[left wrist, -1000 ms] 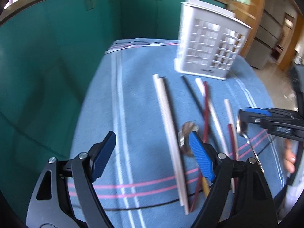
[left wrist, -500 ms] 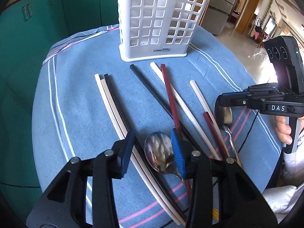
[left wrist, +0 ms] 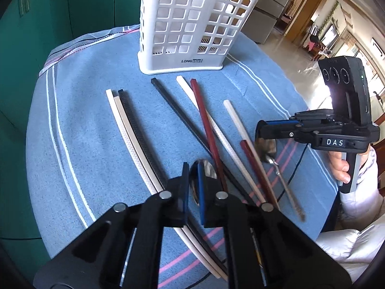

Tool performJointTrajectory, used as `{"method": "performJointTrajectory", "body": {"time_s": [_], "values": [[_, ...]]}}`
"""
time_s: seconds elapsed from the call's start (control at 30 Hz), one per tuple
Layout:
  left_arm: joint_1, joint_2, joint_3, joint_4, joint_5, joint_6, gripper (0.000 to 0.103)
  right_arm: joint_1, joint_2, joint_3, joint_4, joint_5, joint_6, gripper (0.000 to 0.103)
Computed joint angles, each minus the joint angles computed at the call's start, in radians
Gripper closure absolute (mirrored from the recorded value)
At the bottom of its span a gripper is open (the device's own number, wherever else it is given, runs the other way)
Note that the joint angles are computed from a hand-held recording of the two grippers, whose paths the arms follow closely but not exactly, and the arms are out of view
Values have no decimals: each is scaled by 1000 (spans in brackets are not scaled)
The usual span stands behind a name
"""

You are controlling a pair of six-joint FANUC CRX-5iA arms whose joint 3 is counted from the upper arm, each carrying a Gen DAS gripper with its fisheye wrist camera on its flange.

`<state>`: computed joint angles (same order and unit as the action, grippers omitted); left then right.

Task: Organize utensils

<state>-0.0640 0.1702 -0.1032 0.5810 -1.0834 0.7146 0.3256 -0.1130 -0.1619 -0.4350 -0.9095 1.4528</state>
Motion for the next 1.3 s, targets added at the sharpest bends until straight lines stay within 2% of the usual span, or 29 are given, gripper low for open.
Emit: {"method": "performJointTrajectory", "body": {"time_s": [0.13, 0.23, 0.3, 0.4, 0.5, 0.8, 0.97, 1.07, 1.2, 1.3], "values": [[6, -31, -24, 13, 19, 3, 101, 40, -37, -29, 86, 32, -70, 101], [17, -67, -44, 32, 41, -3, 101, 91, -74, -63, 198, 63, -156, 101], [24, -109, -70, 35, 74, -4, 101, 152, -102, -106, 350, 92, -273, 101], [26, -166, -101, 40, 148, 0, 101, 260, -155, -203, 665, 127, -508, 101], [21, -226, -122, 12, 234, 38, 101, 307, -181, -247, 825, 124, -622, 101], [7, -349, -175, -6, 320, 8, 101, 330, -201, -257, 866, 109, -675, 101], [-14, -362, -168, -33, 386, 55, 101, 343, -226, -281, 953, 112, -769, 101], [-17, -356, -146, -47, 431, 103, 101, 347, -223, -282, 1070, 106, -850, 101], [-35, -346, -94, -75, 578, 191, 101, 319, -191, -264, 1310, 109, -989, 101], [-49, -314, -7, -157, 688, 343, 101, 261, -161, -245, 1483, 164, -1123, 101]]}}
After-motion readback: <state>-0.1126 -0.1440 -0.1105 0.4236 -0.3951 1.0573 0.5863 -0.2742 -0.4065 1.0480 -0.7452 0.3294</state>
